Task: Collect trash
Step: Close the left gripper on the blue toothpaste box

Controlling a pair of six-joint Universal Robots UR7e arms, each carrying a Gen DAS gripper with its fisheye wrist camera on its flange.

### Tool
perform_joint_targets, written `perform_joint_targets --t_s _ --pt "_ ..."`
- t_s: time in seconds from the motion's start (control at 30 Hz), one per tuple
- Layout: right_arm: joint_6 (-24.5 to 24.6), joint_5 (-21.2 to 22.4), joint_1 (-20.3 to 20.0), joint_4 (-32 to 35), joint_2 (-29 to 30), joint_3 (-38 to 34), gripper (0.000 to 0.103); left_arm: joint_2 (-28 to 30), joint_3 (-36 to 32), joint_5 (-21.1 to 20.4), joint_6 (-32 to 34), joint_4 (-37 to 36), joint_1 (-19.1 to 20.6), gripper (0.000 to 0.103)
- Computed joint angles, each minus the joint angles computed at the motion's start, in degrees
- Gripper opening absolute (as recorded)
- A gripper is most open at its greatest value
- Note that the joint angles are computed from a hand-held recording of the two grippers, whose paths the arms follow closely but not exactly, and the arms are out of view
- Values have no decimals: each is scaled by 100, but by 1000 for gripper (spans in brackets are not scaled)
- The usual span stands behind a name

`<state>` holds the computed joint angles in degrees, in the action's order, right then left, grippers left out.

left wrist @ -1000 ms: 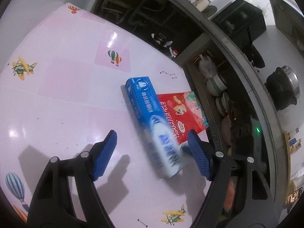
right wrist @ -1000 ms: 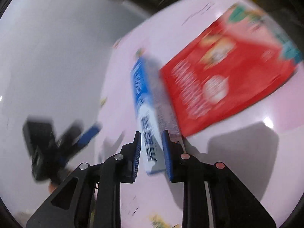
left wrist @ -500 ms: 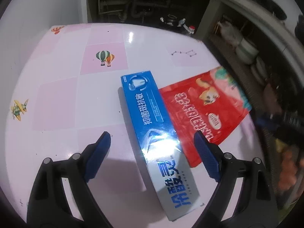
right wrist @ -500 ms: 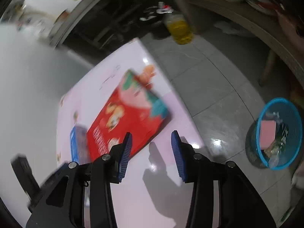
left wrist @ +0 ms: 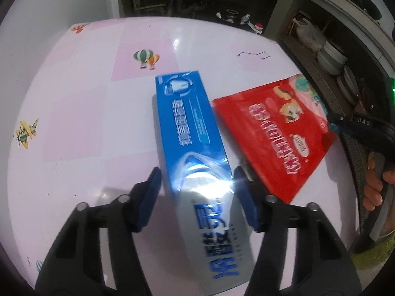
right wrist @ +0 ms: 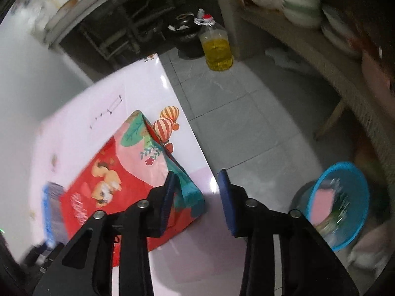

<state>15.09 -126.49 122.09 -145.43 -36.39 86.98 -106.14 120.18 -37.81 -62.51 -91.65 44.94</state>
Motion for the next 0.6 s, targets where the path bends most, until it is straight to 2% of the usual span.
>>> perform_joint_targets --t_s 0.1,0.13,0.17,0.23,0.3,0.43,0.53,0.6 --pt "-516 -414 94 -1 90 -41 20 -102 37 110 -171 334 -31 47" --pt "-691 -505 122 -26 89 -16 10 -157 56 145 -199 460 -65 45" --pt "-824 -411 114 8 44 14 2 -189 73 157 -193 502 -81 44" --pt "-962 -270 120 76 -9 26 2 -306 82 168 -331 759 -134 44" --pt "-1371 -403 211 -6 -2 82 2 -421 91 170 -473 926 -163 44" --pt "-1833 -483 373 32 -97 309 2 -632 130 166 -690 1274 -277 44" --pt "-1657 -303 472 197 -332 563 2 -806 154 134 -938 1556 -383 44" --pt "-1261 -74 489 347 -546 773 2 -892 171 118 -1080 1678 -441 44"
